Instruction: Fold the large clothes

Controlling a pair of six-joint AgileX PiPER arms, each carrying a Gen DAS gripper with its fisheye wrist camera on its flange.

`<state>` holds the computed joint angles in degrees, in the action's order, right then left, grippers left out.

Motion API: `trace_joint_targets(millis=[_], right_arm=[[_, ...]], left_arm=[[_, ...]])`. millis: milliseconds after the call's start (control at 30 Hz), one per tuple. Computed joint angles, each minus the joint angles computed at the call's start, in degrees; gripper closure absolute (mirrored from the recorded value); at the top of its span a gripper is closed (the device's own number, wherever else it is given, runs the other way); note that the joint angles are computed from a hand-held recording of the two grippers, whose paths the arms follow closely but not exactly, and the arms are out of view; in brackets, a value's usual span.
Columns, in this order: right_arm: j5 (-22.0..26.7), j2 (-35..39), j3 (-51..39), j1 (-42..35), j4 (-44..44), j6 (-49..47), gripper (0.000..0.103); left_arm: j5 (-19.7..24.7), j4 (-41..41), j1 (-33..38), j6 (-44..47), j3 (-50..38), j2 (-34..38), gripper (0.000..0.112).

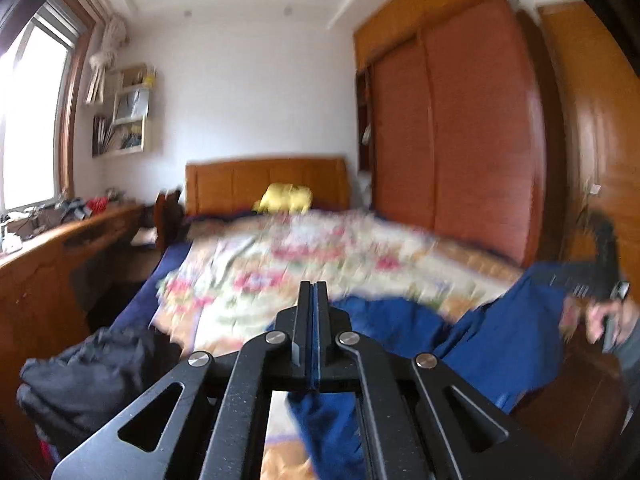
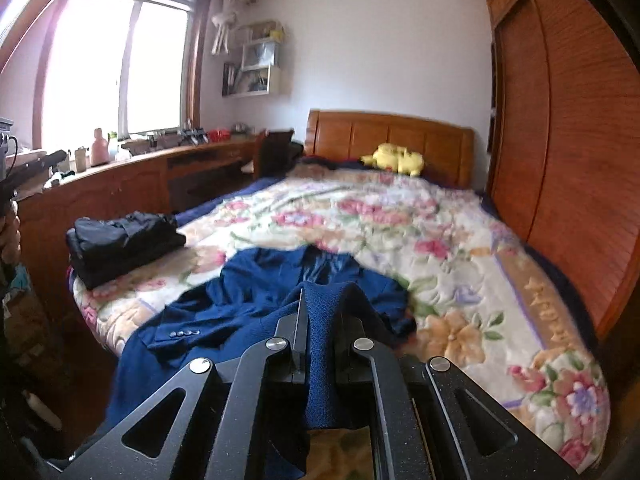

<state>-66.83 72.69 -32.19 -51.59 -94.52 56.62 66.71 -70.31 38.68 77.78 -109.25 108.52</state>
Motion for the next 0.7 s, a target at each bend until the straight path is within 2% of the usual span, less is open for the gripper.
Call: trace_joint_targets(millis=[167, 233, 267, 300, 367, 467, 700], right_arm=[[4.6, 2.0, -0.4, 5.2, 3.5, -0.5, 0.099], [6.6, 1.7, -0.8, 7.2, 4.0, 0.1, 0.099], [7.8, 0.7, -0.4, 7.7, 4.1, 0.2, 0.099], [6.8, -2.6, 0.9, 6.5, 2.2, 2.1, 0.099], [7.4, -4.2, 1.0, 6.5, 0.8, 3.3, 0.099], [9.1, -5.0, 0.9, 8.0, 0.1, 4.2, 0.099], [11.8, -4.6, 0.0, 10.6, -0.4, 5.8, 0.099]], left_arm=[[-3.9, 9.7, -3.7, -0.6, 2.5, 5.7, 0.109], [-6.3, 12.2, -4.5, 0.5, 5.6, 7.3, 0.097], [-7.4, 13.2, -5.0, 0.7, 6.9, 8.2, 0.082], [-7.6, 14.6, -5.4, 0.4, 7.3, 9.6, 0.072], [-8.3, 16.2, -6.1, 0.3, 8.0, 11.4, 0.072], [-11.8, 16.3, -7.0, 3.5, 15.8, 8.8, 0.072], [-13.0, 16.8, -7.2, 8.6, 23.6, 8.8, 0.072]])
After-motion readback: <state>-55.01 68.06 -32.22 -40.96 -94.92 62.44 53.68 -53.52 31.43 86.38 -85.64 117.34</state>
